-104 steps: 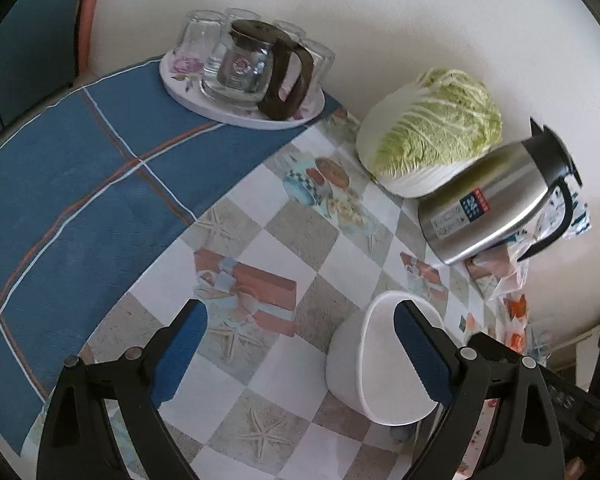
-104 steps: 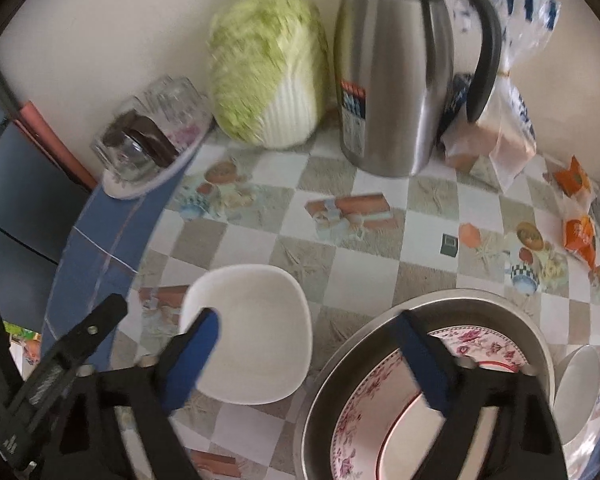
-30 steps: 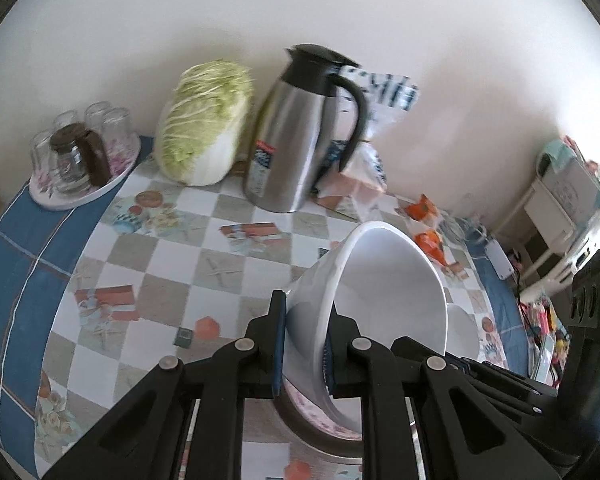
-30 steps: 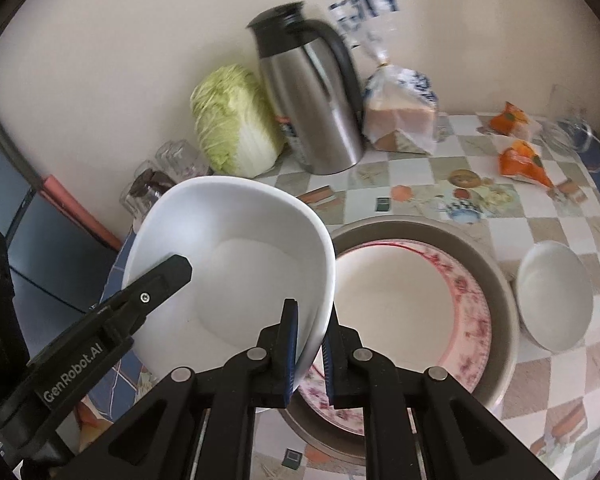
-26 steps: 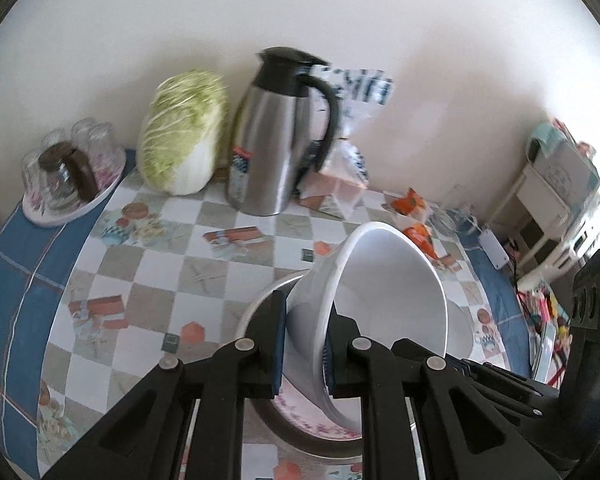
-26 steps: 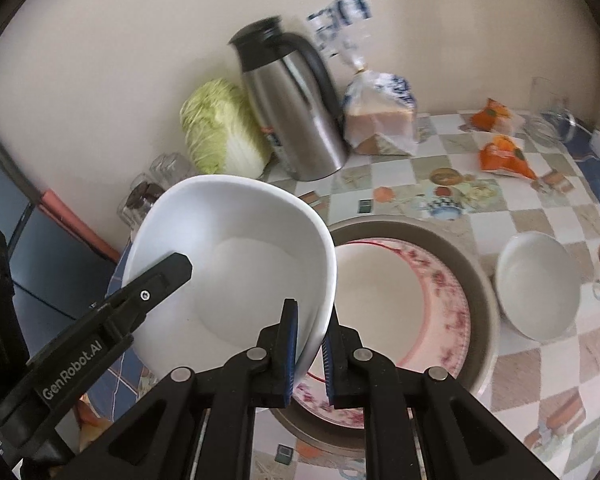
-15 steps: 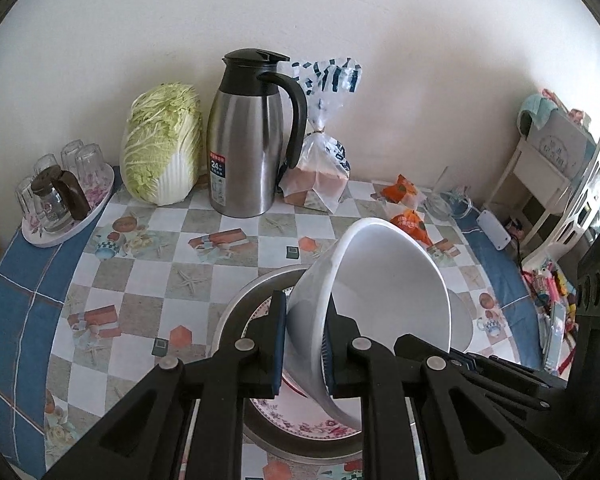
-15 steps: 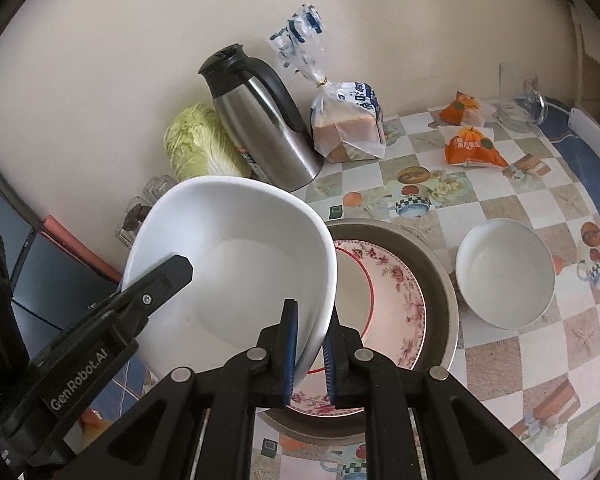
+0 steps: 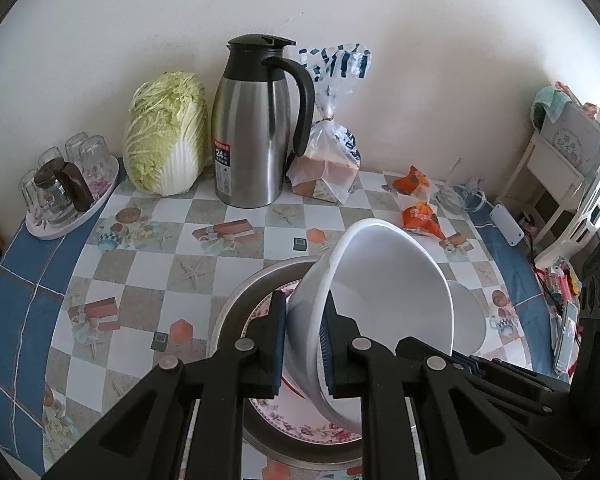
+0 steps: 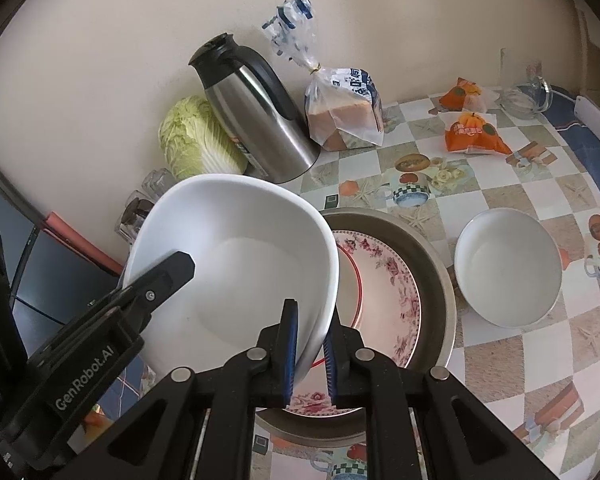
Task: Organize plates and bowls
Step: 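Carry the white square bowl over the basin and lower it inside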
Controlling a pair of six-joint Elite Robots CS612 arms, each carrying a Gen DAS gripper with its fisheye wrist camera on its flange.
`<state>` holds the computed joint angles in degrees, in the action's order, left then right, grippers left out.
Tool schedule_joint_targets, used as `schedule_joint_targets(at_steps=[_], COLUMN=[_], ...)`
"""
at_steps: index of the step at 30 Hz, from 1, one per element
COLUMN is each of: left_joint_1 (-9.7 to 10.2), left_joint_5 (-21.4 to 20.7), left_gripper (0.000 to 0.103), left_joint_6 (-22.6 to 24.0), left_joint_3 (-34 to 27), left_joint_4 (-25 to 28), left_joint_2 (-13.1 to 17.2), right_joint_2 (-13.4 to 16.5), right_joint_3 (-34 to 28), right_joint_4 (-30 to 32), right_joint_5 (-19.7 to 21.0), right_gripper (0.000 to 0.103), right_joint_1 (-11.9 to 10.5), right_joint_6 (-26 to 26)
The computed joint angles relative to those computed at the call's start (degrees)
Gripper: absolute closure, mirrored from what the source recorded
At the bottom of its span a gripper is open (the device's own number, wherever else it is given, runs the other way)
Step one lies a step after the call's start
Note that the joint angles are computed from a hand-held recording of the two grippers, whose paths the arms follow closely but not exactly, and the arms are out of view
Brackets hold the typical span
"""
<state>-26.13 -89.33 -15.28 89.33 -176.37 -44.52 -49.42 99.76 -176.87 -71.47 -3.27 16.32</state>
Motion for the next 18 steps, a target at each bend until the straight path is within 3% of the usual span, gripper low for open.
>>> schedule_joint_targets(at_steps=[18], left_joint_1=[0.62], left_joint_5=[-2.54], left_gripper=[0.087], left_joint_6=[-1.34], left_joint_3=[-2.42], left_joint_4=[3.27], left_joint_2=[1.97], right_joint_2=[1.63], right_joint_3=[-1.25], right_joint_4=[0.03], right_joint_5=[0.68], right_gripper=[0.088], right_joint_1=[-0.44], right_joint_6=[1.08])
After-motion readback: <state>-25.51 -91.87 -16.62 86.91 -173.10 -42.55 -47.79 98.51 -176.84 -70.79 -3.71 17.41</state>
